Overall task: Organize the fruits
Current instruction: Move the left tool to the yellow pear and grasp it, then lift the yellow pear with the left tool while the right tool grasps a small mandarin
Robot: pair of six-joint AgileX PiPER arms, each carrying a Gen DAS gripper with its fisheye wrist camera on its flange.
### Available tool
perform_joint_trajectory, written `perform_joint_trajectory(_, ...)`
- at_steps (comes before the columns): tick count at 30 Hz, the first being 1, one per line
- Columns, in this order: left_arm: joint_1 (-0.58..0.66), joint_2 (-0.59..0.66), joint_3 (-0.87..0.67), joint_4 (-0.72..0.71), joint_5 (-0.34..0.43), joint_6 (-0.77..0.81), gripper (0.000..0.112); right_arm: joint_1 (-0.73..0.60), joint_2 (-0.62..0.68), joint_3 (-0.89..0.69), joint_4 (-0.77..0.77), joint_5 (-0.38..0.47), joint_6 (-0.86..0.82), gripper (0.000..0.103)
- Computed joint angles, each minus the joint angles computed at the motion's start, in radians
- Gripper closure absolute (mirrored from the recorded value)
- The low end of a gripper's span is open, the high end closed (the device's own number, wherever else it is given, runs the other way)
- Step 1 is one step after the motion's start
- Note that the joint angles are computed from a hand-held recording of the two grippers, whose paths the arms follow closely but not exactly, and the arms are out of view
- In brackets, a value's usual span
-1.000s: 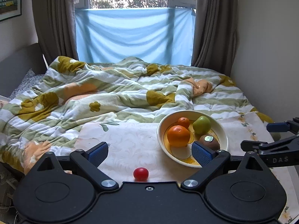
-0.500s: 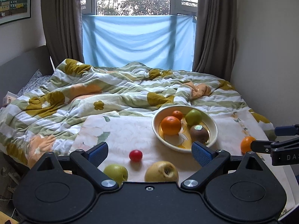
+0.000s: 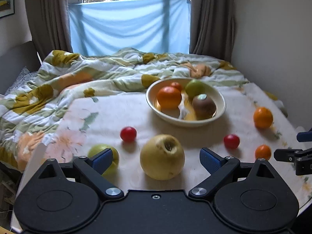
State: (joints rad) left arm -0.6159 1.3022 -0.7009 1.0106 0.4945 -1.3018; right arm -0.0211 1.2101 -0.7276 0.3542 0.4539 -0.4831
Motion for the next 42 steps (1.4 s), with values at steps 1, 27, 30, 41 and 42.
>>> perform_joint_trajectory(1, 0.006, 0.019, 0.008, 0.036, -0.019, -0.033, 0.015, 0.002, 0.013, 0.013, -0.011, -0.013, 0.012, 0.000)
perform_joint_trajectory(27, 0.090, 0.256, -0.040, 0.205, -0.160, -0.093, 0.035, 0.063, 0.215, 0.053, -0.056, -0.188, 0.149, 0.028)
perform_joint_trajectory(30, 0.088, 0.254, -0.041, 0.189, -0.158, -0.085, 0.035, 0.062, 0.219, 0.051, -0.045, -0.193, 0.137, 0.030)
perform_joint_trajectory(41, 0.076, 0.226, -0.014, 0.184, -0.152, -0.111, 0.035, 0.070, 0.233, 0.045, -0.023, -0.222, 0.116, 0.038)
perform_joint_trajectory(42, 0.076, 0.222, -0.010, 0.191, -0.155, -0.122, 0.035, 0.074, 0.232, 0.047, -0.029, -0.228, 0.118, 0.039)
